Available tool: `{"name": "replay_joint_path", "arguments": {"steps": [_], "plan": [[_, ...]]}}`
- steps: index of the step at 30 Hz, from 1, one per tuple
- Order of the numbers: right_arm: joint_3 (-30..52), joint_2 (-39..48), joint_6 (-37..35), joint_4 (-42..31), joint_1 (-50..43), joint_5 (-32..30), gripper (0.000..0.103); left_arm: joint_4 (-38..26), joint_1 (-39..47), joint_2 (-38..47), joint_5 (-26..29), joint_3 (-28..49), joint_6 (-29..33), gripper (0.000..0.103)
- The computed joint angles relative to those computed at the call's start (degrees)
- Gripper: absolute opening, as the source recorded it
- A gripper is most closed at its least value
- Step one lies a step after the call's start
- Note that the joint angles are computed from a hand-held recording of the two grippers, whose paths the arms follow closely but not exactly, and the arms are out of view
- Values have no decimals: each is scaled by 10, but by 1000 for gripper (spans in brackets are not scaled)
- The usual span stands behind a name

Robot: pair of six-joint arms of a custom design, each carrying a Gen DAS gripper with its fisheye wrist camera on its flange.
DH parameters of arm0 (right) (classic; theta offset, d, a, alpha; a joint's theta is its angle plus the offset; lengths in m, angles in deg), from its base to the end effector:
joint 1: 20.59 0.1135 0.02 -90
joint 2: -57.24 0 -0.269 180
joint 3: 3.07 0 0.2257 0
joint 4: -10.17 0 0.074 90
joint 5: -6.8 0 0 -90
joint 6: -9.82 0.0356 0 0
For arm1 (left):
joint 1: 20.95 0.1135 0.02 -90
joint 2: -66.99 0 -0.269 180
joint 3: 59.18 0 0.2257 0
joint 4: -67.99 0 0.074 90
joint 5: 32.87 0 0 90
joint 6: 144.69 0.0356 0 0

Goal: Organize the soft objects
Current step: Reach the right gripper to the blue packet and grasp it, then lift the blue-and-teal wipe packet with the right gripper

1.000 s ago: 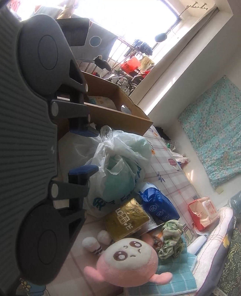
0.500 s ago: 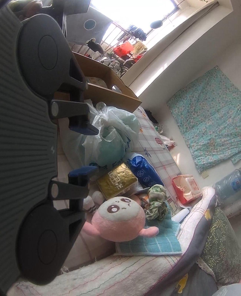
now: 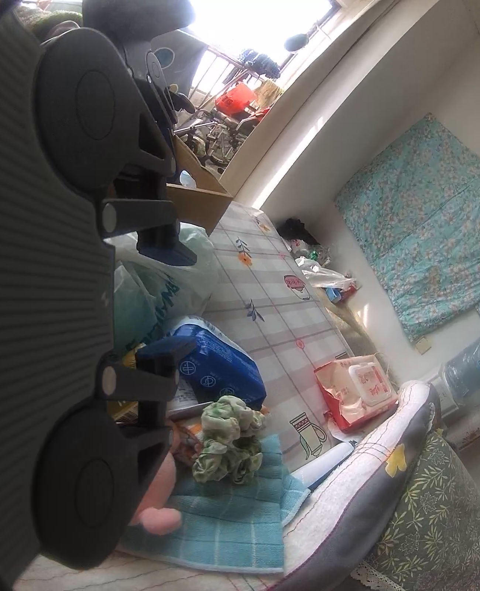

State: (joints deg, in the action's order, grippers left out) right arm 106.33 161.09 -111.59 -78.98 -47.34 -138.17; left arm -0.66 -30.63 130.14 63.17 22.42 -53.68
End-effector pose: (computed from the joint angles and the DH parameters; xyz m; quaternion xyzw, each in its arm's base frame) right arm 0.2985 -0.1178 0.3027 -0.0618 0.8840 0.3786 0.2672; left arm 0.1794 -0.0344 0.3409 0.1053 0.9332 -0.0751 0.3352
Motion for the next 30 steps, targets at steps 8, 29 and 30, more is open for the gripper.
{"name": "replay_joint_path", "arguments": {"steps": [8,29,30], "plan": [[132,115,174,108,80,83,45,75,-72,266,-36,72,-18,65],[311,275,242,86,165,102,46,30,121,403,82,200,-6,39],[322,283,249,84,173,103,46,32,132,405,86,198,-4,40]]}}
